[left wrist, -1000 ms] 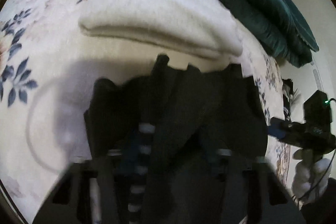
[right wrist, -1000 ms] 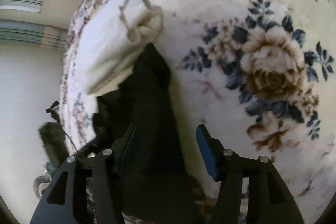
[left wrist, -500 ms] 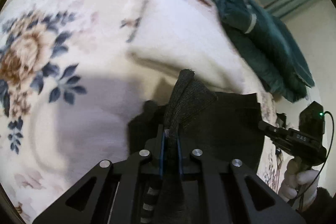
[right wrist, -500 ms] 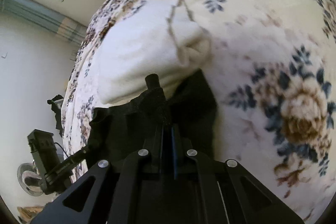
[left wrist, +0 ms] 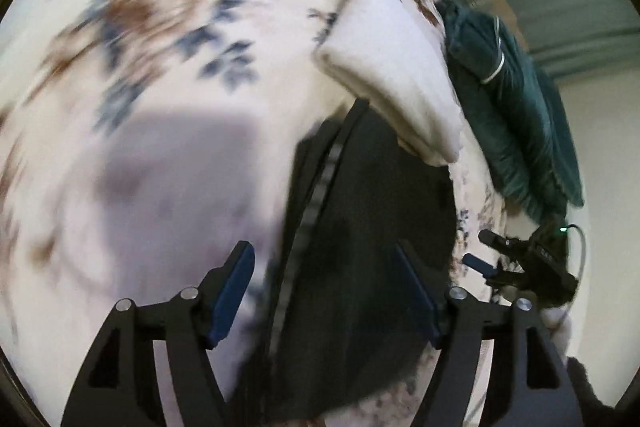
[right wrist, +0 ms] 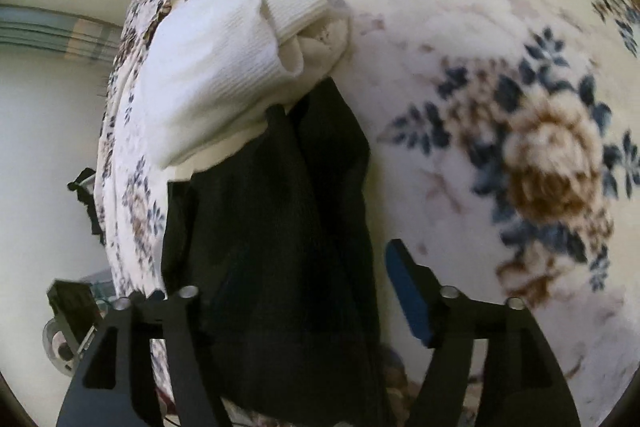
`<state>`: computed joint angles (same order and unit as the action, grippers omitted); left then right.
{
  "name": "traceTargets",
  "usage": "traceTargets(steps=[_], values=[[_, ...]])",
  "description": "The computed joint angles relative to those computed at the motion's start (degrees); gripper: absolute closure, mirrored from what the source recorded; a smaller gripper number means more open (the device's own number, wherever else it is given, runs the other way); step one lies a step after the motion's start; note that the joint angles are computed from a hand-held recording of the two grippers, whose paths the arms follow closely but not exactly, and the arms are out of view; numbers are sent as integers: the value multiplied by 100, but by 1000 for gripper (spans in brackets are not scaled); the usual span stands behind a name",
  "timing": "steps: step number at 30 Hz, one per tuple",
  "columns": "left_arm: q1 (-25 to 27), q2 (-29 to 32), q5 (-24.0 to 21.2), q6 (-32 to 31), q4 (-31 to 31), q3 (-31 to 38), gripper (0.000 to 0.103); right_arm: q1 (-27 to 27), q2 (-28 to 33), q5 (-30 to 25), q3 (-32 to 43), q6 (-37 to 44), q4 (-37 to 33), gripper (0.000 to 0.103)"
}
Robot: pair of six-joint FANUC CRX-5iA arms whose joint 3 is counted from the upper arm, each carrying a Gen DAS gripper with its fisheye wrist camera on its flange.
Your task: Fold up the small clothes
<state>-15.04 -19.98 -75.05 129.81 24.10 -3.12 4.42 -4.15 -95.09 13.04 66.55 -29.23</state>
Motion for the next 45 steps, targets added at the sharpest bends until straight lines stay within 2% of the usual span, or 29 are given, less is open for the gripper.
traceTargets(steps=[2, 5, 6, 7, 10, 12, 14, 17, 21, 27, 29, 30, 31, 32, 33, 34, 35, 40, 43, 45], values=[[-247, -386, -19, 643, -183, -178, 30, -280, -42, -256, 11, 139, -268, 5], [-916, -913, 198, 2009, -495, -534, 26, -607, -16, -680, 49, 470, -565, 3], [-1287, -1106, 456, 2699, -643, -737, 20, -657, 31, -819, 60, 645, -568, 3], [-1533, -1123, 636, 3124, -765, -794, 16, -673, 88, -903, 79, 757, -556, 3], [-2548, -1137, 1504, 4730, -1361, -1102, 15, -826, 245, -1129, 26, 1068, -558, 3], [-2981, -935, 2027, 5289, -1615, -1205, 15, -974, 398, -1213, 22, 1198, -743, 3], [-3219, -660, 2424, 5480, -1718, -1238, 15, -1107, 583, -1261, 31, 1301, -1019, 2], [-3405, -187, 2691, 5758, -2091, -1041, 15, -1148, 811, -1117, 1, 1519, -1323, 3], [-3368, 150, 2676, 6197, -2650, -758, 11, -1045, 1119, -988, -19, 1642, -1595, 2], [-3514, 97, 2574, 7760, -3650, -597, 11, -1039, 1524, -785, 117, 1597, -2220, 0], [-3539, 183, 2256, 8051, -3874, -394, 29, -1059, 1598, -709, 97, 1565, -2406, 0], [-3509, 231, 2007, 8030, -3933, -262, 62, -1055, 1601, -657, 74, 1555, -2427, 0], [-3418, 232, 1944, 7827, -3895, -234, 76, -1058, 1591, -617, 48, 1550, -2445, 0], [-3316, 212, 1965, 7560, -3812, -241, 79, -1086, 1544, -544, -16, 1588, -2497, 1], [-3267, 183, 1992, 7353, -3791, -238, 80, -1104, 1485, -475, -81, 1668, -2530, 16], [-3141, 175, 1986, 6963, -3637, -221, 81, -1078, 1432, -403, -134, 1701, -2506, 39], [-2993, 137, 2033, 6538, -3433, -252, 81, -1002, 1360, -373, -189, 1700, -2290, 72], [-2229, -44, 1873, 4511, -2298, -361, 82, -1244, 773, -129, -716, 1465, -2368, 82], [-1765, -144, 1565, 3170, -1549, -368, 83, -1402, 215, -120, -1074, 1010, -2391, 85], [-1371, -137, 1201, 2107, -1022, -273, 84, -1582, -334, -269, -1348, 594, -2415, 86]])
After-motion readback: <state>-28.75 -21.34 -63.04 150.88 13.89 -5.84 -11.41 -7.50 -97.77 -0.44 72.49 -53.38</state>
